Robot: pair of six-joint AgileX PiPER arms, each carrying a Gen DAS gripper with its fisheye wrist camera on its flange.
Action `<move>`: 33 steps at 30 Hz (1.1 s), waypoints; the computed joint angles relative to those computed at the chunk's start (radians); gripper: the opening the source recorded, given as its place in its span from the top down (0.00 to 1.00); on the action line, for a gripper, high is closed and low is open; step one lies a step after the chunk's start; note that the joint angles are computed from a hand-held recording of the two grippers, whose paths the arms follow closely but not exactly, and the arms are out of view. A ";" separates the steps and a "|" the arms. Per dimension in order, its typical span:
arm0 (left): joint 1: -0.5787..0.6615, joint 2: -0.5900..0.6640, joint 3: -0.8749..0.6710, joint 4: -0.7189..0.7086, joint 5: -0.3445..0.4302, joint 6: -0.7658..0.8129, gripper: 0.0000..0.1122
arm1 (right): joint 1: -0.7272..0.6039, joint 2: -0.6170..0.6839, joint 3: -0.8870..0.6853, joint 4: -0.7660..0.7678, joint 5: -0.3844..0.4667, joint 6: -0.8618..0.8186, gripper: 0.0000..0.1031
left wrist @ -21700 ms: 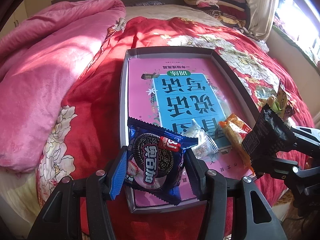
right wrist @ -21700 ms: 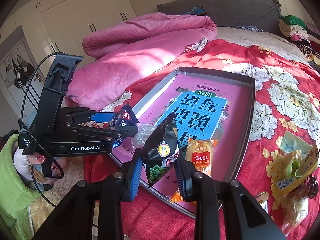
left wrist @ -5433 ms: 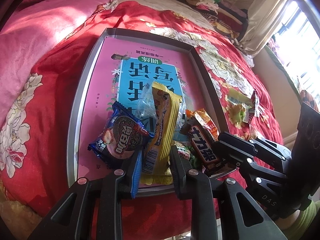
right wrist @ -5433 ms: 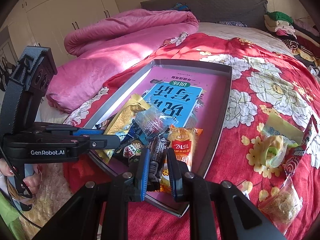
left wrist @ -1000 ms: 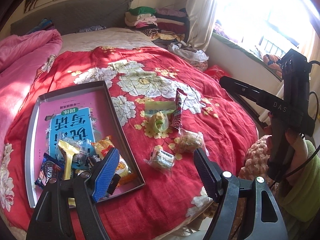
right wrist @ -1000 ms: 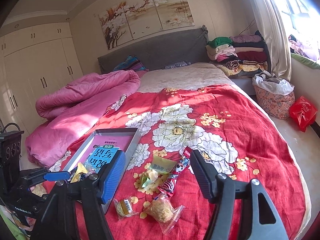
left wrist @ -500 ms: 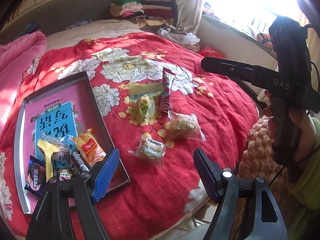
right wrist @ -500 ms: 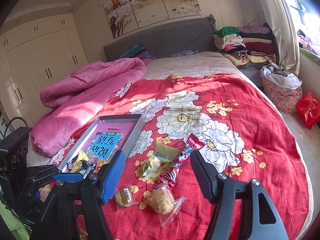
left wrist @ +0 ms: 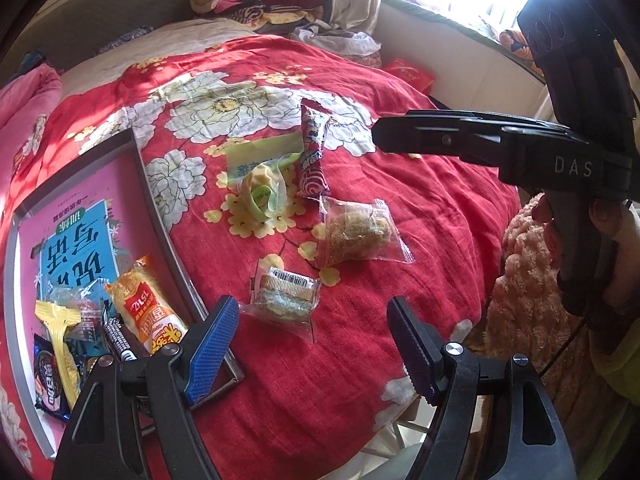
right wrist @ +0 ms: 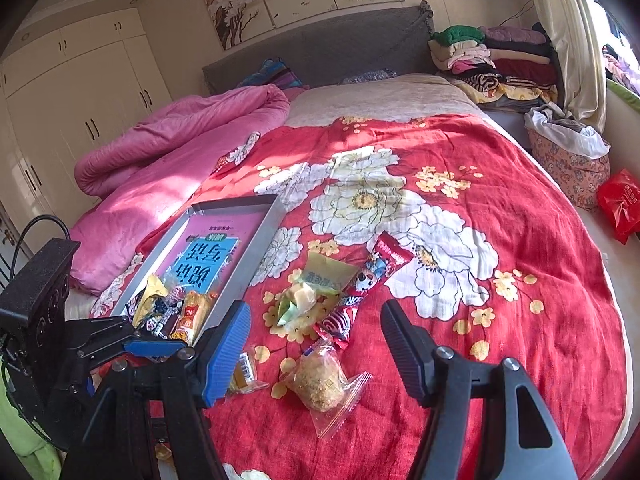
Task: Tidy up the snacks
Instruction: 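Grasp the small cracker bag with the left tool while the right tool grasps the large cracker bag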
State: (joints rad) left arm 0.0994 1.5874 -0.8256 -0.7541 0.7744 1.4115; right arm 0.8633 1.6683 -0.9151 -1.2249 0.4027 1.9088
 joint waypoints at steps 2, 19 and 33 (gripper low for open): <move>-0.023 0.020 -0.015 0.025 -0.019 -0.024 0.31 | -0.007 0.028 -0.026 0.108 -0.001 -0.124 0.35; -0.099 0.154 -0.089 0.118 -0.067 -0.081 0.31 | -0.019 0.182 -0.169 0.534 0.062 -0.738 0.35; -0.097 0.182 -0.104 0.102 -0.089 -0.076 0.40 | -0.039 0.301 -0.286 0.714 0.144 -1.079 0.35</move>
